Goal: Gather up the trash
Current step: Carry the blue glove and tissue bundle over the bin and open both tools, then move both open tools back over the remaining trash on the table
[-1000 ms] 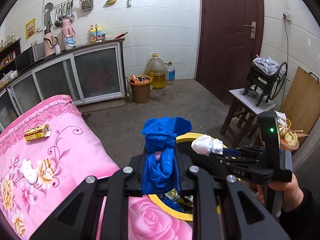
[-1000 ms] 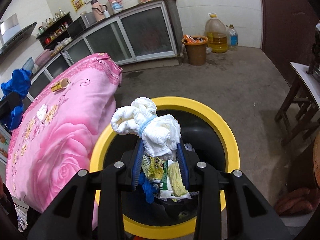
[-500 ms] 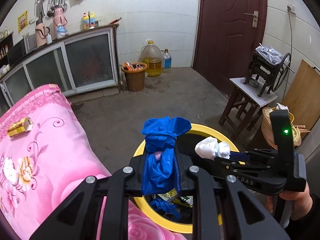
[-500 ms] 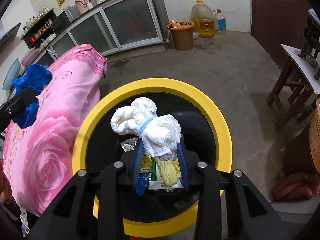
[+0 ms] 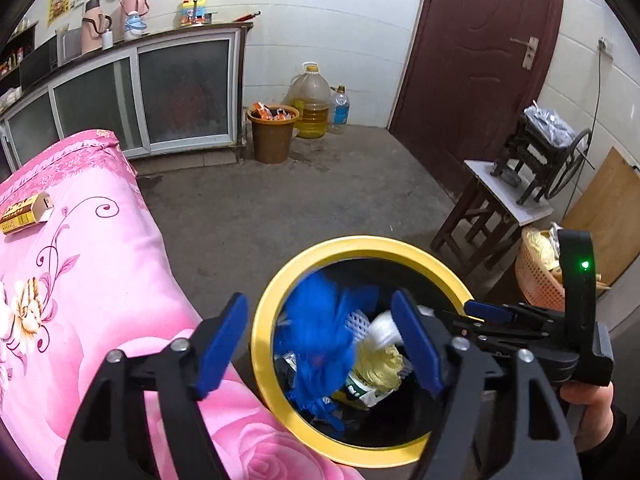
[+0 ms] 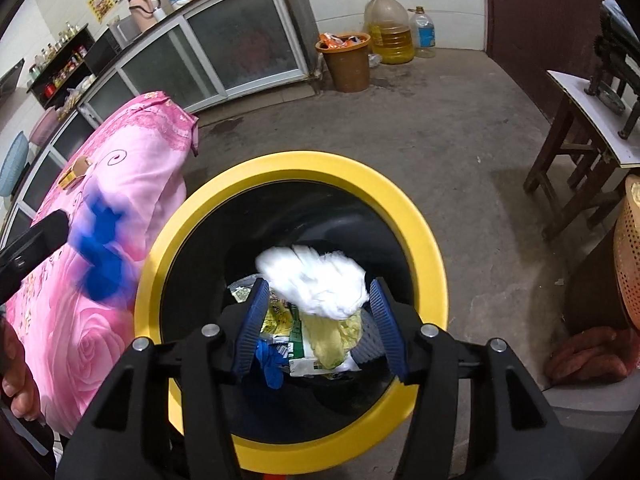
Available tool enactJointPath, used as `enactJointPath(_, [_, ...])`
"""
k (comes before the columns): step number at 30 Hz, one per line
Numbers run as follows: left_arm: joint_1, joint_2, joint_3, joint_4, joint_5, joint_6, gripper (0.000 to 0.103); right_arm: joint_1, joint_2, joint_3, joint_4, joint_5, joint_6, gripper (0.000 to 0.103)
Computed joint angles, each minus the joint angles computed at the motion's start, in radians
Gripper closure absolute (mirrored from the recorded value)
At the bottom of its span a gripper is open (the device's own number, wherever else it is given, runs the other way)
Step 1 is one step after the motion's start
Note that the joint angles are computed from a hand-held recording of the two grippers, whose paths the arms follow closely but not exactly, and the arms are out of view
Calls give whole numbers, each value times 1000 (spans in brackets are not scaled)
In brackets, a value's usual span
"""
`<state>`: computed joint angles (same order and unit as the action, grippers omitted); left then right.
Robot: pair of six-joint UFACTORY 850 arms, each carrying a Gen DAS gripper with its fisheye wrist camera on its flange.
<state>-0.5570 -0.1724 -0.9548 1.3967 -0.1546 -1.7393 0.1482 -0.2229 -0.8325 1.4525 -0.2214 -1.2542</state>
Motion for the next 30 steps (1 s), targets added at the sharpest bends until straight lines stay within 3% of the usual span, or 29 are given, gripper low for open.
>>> enactJointPath(3, [2,22,28,123,-28,-113,19,-5,19,11,42,-5,-35,49])
enactJointPath(8, [37,110,125,249,-55,-219,13,-9,52,27,200,-10,-200,43])
enactJointPath(15, [135,330,312,19,-137,21,8,35,46,-10,261,-49,-304,25])
enactJointPath(21, [270,477,408,-216,-277,213,8,145,21,-79,357,-52,-509,15])
enactJointPath(27, [474,493,416,-392,-196,317,8,268,-67,-241,231,-91,-539,15])
enactJointPath(30, [516,457,397,-386,-154,295,8,315,-144,-369,73,-133,-434,15])
